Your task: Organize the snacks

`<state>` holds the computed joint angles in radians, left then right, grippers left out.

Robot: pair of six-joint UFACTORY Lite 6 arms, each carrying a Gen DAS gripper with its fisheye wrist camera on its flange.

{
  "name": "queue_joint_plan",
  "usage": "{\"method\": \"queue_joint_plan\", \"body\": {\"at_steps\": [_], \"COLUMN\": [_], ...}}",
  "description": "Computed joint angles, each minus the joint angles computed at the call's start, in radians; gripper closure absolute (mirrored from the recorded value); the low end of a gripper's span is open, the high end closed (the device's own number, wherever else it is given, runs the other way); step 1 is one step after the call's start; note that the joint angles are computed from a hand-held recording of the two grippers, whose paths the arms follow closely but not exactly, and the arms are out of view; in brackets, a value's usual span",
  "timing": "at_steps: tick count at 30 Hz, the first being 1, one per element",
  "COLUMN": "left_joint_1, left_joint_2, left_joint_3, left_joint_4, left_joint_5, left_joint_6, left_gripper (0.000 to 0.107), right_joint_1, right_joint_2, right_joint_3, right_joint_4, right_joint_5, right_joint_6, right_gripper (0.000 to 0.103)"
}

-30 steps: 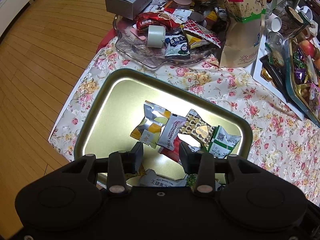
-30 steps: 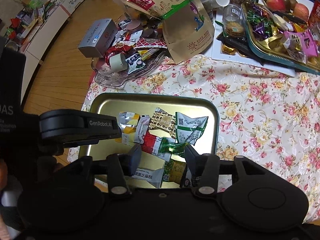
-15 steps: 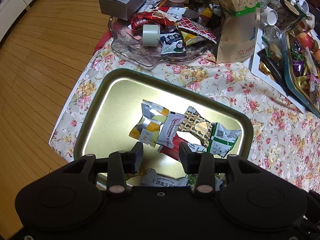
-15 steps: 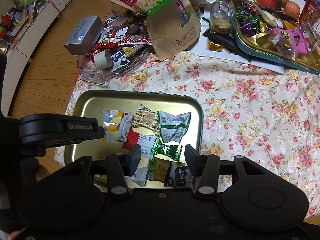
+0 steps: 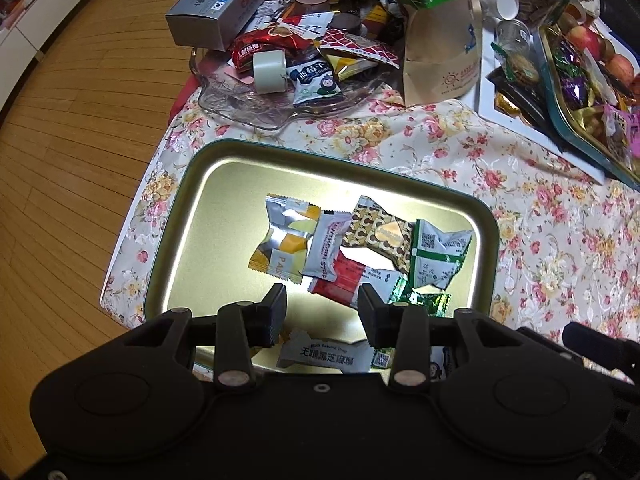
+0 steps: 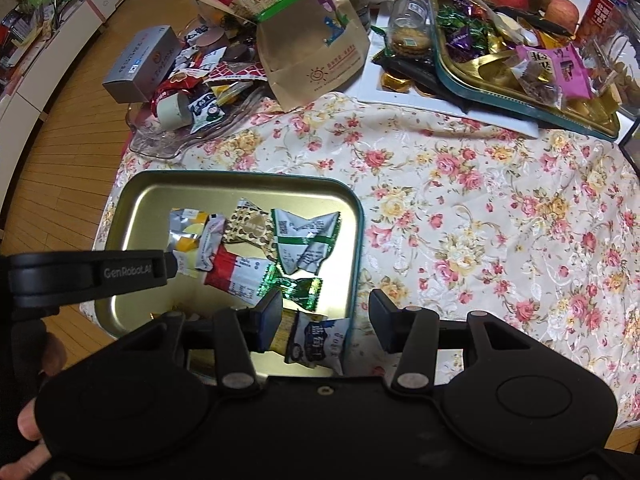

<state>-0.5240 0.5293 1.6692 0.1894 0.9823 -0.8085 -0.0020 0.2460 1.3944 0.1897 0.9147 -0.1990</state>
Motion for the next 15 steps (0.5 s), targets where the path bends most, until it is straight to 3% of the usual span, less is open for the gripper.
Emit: {"method": "queue_joint_plan", "body": {"at_steps": [15], "left_joint_1": [-0.114], "left_joint_2": [-0.095], "left_joint_3": [-0.156], "left_joint_4": [0.094], "left_joint_5": [-0.049], "left_joint_6": [-0.121], "left_gripper": [0.058], "right_joint_1": [-0.11], "right_joint_2": [-0.081], "right_joint_3": [-0.091], "right_joint_4": [-0.009], "right_joint_5": [-0.026], "right_joint_6": [-0.087], "right_gripper": [0.053]}}
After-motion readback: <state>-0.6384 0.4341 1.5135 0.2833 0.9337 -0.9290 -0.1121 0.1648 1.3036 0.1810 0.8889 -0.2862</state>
